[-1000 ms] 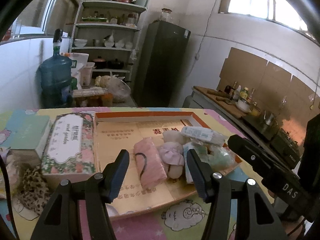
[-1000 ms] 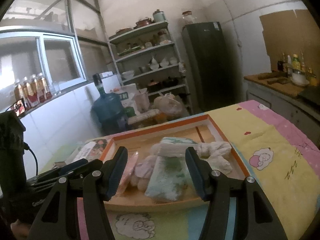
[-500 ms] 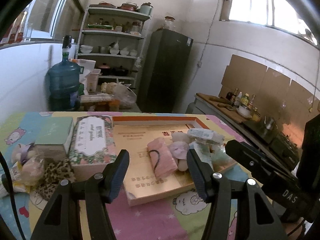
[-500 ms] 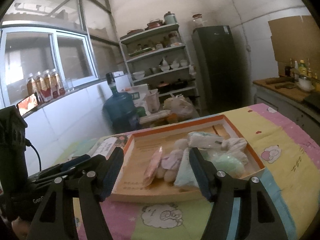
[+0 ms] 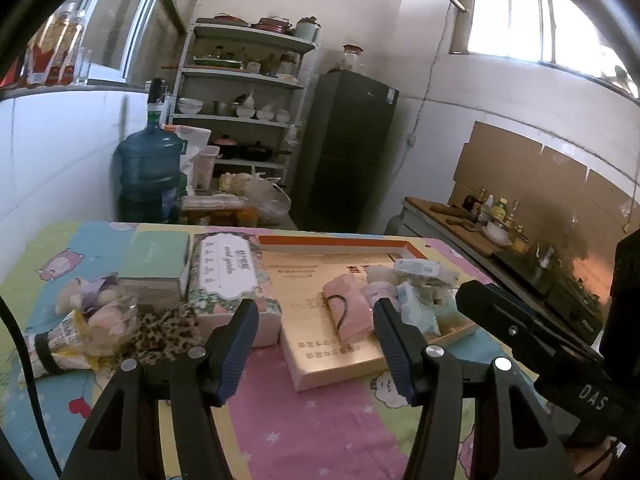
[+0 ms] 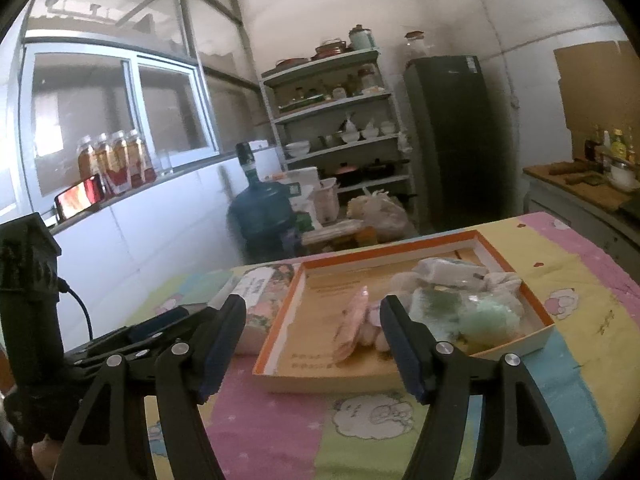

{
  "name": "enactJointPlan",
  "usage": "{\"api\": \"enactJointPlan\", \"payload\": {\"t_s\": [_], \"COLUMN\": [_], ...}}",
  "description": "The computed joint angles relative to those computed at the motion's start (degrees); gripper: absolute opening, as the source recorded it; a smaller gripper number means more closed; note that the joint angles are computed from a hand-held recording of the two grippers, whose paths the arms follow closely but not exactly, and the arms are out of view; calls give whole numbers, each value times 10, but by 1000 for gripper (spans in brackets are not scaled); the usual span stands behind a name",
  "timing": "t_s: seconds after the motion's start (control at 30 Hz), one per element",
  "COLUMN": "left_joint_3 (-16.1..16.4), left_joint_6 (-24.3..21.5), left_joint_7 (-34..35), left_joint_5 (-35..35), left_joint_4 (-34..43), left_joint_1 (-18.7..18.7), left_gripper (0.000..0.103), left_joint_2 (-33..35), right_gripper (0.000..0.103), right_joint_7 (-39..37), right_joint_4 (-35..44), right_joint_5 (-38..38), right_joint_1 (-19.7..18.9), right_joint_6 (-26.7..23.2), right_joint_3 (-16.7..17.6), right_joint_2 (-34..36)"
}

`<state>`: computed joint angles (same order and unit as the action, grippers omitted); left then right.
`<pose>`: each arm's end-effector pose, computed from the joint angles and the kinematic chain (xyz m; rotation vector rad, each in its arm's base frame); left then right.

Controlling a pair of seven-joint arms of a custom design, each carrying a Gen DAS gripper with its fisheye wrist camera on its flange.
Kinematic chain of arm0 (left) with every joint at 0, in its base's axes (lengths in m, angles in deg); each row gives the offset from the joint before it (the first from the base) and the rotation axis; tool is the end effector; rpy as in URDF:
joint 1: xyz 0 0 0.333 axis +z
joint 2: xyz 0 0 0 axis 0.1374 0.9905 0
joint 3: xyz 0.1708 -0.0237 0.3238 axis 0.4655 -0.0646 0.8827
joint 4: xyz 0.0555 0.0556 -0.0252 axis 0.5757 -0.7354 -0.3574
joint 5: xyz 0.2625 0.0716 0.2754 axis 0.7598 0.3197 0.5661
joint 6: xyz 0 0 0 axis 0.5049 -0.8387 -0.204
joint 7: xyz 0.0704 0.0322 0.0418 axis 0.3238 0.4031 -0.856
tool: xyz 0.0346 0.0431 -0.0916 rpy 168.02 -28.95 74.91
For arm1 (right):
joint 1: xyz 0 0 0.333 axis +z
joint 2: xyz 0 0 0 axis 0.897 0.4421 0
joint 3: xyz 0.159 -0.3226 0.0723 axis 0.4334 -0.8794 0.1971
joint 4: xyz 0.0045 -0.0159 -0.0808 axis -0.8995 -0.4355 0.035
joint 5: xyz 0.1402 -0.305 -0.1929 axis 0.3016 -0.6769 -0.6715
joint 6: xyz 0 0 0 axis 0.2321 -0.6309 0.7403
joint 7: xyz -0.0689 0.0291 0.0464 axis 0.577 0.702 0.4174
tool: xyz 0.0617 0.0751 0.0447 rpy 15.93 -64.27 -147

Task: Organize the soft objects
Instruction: 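Move both tools back toward the remaining soft items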

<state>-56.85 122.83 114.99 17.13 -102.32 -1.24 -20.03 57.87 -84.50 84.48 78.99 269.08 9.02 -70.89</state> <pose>0.5313 -0.1675 0.4569 -1.6025 1.7091 -1.2700 0.5039 0.2033 0.4627 -1.4870 1.3178 -0.5930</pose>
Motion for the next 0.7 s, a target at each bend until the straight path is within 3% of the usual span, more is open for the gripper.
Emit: {"api": "enactJointPlan", "payload": {"t_s": [0.2, 0.7], "left_joint_3": [5, 6], "left_joint_6": [13, 38], "left_joint_7": [19, -17], "left_joint_5": [-29, 4], "left_joint_4": [-27, -86], "left_joint_1": [-2, 50], "left_gripper": [60, 60], "left_joint_2": [-18, -53], "right_gripper": [71, 72], "right_joint_7": [-8, -42], "right_joint_4": [4, 28], "right_joint_5": [1, 25], "right_joint_1": [9, 49], "right_joint_6": [-6, -31], "right_joint_3": [5, 23], "right_joint_2": [-1, 11]}}
